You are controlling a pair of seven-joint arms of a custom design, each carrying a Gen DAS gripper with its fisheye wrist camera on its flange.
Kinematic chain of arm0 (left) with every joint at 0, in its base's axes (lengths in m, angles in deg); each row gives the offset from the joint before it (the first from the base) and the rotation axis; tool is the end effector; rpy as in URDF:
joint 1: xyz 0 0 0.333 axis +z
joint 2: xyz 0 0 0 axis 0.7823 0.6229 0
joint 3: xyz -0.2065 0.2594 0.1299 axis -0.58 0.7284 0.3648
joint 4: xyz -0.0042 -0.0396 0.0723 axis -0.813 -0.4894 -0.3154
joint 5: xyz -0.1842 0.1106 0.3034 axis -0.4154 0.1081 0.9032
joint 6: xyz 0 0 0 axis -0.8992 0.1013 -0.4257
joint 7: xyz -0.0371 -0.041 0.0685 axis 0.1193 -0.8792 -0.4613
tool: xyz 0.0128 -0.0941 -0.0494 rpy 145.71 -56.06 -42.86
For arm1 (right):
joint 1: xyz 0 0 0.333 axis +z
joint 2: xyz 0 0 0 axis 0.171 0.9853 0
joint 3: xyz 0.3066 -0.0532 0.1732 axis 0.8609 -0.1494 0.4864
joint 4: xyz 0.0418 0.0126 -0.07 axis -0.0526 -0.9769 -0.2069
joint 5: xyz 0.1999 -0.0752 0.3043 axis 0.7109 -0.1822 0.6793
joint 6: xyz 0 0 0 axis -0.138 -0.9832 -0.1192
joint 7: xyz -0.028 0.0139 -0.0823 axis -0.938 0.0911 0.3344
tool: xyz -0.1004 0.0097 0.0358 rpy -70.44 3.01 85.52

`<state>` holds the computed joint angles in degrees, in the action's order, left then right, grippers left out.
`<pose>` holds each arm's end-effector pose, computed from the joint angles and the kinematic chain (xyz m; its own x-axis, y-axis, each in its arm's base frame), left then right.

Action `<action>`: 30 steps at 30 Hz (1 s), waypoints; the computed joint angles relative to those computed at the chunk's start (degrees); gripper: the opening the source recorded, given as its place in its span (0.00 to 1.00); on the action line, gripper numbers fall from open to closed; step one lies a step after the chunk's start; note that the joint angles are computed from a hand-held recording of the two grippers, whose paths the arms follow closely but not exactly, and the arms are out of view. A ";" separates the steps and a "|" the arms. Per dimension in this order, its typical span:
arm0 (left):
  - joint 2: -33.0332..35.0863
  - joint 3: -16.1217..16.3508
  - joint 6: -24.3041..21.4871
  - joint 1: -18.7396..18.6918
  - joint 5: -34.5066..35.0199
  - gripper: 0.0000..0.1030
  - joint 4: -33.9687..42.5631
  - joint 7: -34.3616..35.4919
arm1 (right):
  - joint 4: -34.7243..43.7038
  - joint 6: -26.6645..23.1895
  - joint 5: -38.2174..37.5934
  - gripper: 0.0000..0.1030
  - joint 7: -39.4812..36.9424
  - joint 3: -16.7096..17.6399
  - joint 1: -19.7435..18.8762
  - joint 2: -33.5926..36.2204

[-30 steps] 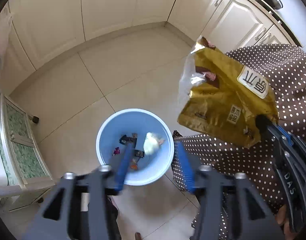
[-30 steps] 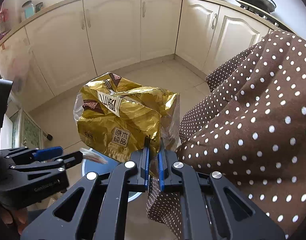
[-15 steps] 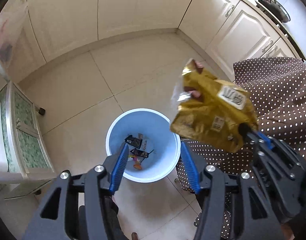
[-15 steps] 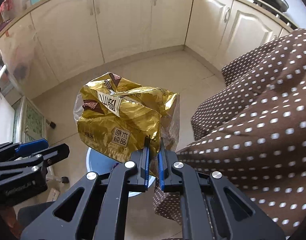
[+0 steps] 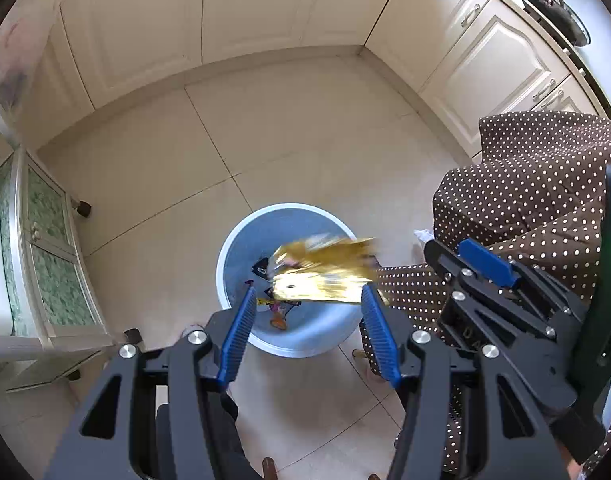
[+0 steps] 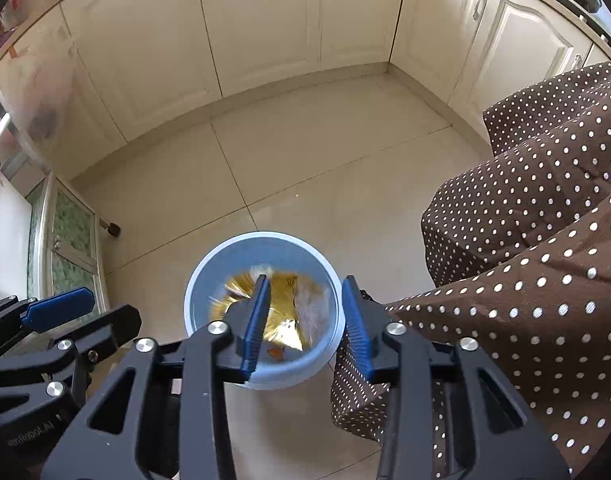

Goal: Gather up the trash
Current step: 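Carry the strip and gold bag over the blue bucket and open both tools, then grasp the clear plastic bag with the left tool while the right grasps the white tissue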

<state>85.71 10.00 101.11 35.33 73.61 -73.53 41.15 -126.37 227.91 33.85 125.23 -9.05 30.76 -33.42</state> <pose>0.5204 -0.2745 0.3447 0.5911 -0.7689 0.2438 -0.6962 -0.6389 -0.3272 0.6048 0.2544 0.3248 0.6982 -0.7159 0.0086 -0.6272 -0.6174 -0.4748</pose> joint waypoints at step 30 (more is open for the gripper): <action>-3.61 -6.05 -20.12 -11.40 18.41 0.61 25.58 2.86 | -9.42 -8.28 44.99 0.46 -39.00 -5.95 -12.04 -33.37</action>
<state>82.10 3.95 80.99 23.93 92.02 -47.94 44.01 -135.79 219.63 78.84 86.23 -14.99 18.72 -66.79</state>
